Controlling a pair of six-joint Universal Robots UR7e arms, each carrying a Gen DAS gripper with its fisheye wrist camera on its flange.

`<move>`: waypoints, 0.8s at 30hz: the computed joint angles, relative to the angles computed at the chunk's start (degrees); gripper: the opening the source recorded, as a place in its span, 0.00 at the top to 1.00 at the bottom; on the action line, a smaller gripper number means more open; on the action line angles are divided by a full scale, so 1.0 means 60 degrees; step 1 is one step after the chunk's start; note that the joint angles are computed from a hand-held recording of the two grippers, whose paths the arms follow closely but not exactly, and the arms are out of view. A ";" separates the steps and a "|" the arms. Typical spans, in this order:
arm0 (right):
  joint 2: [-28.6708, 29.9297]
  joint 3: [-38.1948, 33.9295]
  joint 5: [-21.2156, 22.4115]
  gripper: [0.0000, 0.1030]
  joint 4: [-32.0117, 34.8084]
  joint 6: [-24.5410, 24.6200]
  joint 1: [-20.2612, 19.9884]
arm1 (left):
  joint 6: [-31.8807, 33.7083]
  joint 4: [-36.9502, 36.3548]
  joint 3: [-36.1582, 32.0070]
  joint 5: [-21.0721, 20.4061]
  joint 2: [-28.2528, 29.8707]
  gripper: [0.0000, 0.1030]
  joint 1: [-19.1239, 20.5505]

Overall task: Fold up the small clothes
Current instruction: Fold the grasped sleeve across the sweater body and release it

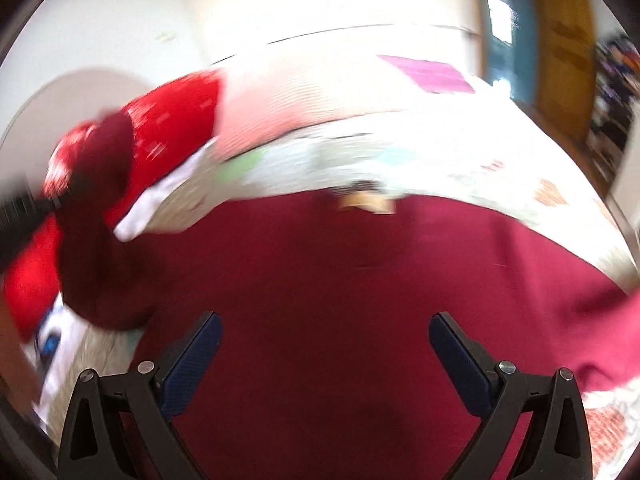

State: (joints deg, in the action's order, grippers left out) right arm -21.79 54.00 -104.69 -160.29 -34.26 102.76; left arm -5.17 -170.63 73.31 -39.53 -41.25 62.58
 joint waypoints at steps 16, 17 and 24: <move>0.0036 -0.0713 0.0261 0.00 0.0726 0.0010 -0.0271 | 0.0664 -0.0500 0.1285 0.2171 -0.0592 0.27 -0.0392; 0.0211 -0.0928 0.0155 0.00 0.0861 -0.0103 -0.0228 | 0.0431 -0.0538 0.1296 0.2355 -0.0633 0.27 -0.0239; 0.1457 -0.2393 -0.1159 0.00 0.0339 -0.0960 -0.0053 | -0.1882 0.1163 0.1569 0.1619 -0.1157 0.27 0.0631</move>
State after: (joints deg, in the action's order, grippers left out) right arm -13.05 39.64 -111.64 -158.25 -40.01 102.44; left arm -16.47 -163.66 82.73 -29.82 -48.19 66.36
